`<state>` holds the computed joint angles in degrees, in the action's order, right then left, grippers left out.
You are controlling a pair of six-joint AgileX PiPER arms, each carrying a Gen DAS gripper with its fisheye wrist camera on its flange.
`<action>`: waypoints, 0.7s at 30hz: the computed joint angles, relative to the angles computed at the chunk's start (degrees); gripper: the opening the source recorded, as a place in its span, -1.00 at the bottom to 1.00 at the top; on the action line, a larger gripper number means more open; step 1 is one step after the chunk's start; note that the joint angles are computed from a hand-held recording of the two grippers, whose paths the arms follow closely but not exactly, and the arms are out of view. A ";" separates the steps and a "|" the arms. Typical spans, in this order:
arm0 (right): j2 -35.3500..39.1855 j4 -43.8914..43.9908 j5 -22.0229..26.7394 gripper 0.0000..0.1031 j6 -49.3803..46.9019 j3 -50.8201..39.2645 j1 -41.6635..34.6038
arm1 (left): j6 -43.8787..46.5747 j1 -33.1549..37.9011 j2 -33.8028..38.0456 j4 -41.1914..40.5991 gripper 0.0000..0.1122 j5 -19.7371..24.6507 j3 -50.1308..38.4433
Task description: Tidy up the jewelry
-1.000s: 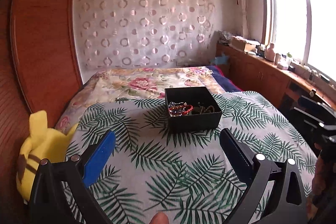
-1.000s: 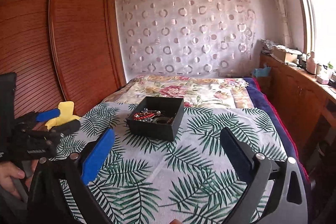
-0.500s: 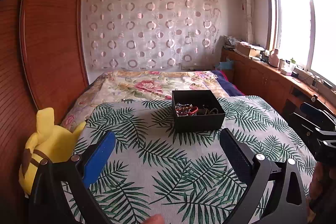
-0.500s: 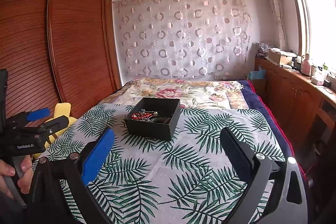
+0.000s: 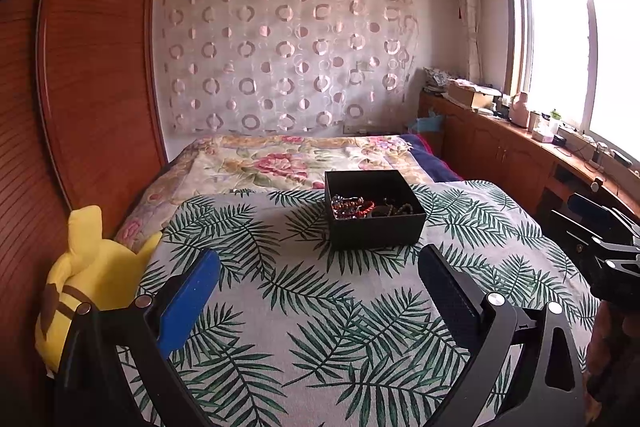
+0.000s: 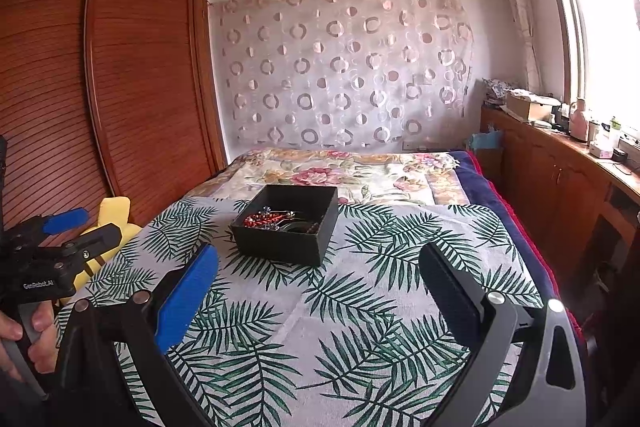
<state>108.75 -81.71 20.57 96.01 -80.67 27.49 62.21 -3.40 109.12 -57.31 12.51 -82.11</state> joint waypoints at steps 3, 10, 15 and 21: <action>0.17 -0.34 0.00 0.95 0.36 -0.05 -0.03 | 0.36 0.17 -0.07 -0.40 0.71 0.33 -0.02; 0.21 -0.98 -0.12 0.95 1.04 0.10 -0.10 | 1.19 0.01 -1.02 -1.09 0.71 0.15 0.76; 0.31 -1.24 0.05 0.95 1.40 0.06 0.02 | 0.36 -0.13 -1.41 -0.35 0.71 0.11 0.97; 0.41 -1.73 0.03 0.95 1.87 0.12 -0.01 | 0.74 -0.15 -1.39 -0.68 0.71 0.01 1.08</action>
